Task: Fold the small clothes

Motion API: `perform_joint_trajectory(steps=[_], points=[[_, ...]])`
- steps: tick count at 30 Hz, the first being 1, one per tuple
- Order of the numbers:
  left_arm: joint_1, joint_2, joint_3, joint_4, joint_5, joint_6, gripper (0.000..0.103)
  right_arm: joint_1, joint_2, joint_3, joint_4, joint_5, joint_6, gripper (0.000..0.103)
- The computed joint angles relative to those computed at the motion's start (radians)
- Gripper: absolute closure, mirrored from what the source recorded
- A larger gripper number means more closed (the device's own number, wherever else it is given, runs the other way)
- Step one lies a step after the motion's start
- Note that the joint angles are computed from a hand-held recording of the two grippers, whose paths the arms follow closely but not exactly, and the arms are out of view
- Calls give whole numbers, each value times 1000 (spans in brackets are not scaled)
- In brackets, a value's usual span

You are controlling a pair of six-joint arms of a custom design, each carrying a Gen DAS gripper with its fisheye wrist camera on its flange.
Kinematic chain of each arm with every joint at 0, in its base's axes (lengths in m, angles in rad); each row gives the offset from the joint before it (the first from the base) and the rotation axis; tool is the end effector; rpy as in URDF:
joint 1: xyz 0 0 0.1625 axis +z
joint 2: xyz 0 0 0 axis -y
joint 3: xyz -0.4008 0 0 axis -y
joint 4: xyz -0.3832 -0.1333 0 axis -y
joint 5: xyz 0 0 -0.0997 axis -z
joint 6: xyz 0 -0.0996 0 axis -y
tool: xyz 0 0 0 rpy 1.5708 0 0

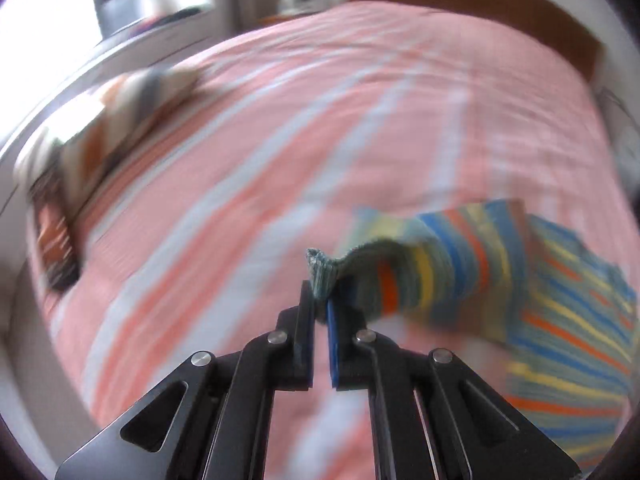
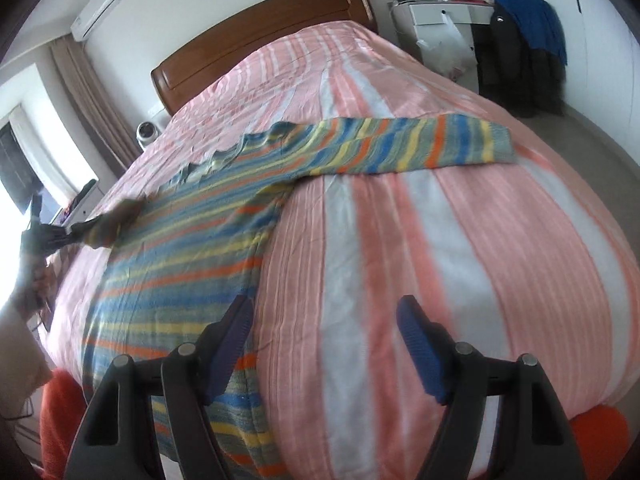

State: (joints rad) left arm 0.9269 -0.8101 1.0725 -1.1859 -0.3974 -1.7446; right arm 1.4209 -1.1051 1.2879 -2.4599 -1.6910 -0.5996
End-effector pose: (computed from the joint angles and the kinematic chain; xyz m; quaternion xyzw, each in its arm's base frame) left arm -0.2418 -0.6971 0.2625 -0.2628 0.7650 -0.3907 0.4393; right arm 0.0159 -0.7071 0.4404 0.1886 -0.9176 0.3006 0.1788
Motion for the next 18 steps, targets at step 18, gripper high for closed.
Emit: perform_joint_trajectory(steps=[18], points=[[17, -105, 233, -192, -45, -35, 76, 2, 11, 8, -29, -44, -18, 29]])
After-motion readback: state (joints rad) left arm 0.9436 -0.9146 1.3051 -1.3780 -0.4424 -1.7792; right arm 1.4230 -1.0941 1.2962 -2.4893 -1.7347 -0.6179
